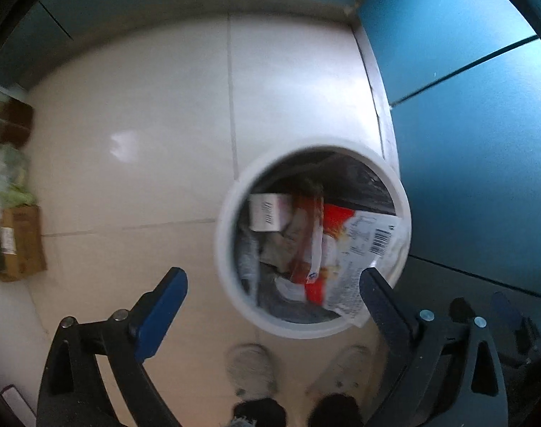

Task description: Collect trash

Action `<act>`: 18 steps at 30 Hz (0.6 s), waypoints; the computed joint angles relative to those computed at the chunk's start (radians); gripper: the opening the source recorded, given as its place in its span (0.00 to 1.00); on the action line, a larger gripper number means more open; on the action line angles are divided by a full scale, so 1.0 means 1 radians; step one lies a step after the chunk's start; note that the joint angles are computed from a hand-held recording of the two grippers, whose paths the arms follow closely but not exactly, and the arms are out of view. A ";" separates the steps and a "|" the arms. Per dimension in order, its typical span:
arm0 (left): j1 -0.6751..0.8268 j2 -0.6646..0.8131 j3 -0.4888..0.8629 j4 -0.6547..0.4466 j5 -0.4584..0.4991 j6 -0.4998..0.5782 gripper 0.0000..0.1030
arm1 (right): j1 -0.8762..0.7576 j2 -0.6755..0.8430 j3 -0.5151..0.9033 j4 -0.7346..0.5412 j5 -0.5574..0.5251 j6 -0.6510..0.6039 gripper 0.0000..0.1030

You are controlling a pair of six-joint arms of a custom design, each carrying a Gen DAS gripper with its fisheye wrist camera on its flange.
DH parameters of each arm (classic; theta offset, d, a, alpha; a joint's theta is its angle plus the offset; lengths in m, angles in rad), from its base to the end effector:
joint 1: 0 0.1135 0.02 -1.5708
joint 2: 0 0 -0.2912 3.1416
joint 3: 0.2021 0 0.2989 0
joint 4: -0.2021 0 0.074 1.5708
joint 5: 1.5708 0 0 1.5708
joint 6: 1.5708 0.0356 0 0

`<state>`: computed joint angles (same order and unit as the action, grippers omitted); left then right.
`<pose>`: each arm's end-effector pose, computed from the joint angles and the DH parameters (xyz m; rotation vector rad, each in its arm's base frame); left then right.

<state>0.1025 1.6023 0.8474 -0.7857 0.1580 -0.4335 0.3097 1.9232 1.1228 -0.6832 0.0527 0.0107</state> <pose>0.2859 0.0238 0.1385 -0.8246 3.0171 -0.2520 0.3597 0.1131 0.1093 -0.4503 3.0131 -0.0581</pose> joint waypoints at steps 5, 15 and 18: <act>-0.053 -0.158 0.019 -0.136 -0.128 -0.024 0.96 | 0.009 -0.081 -0.014 -0.044 -0.018 -0.016 1.00; -0.209 -0.401 0.284 -0.571 -0.223 -0.148 0.96 | 0.006 -0.426 0.064 -0.385 -0.028 -0.047 1.00; -0.276 -0.429 0.441 -0.725 -0.259 -0.199 0.96 | -0.013 -0.522 0.185 -0.553 -0.039 -0.063 1.00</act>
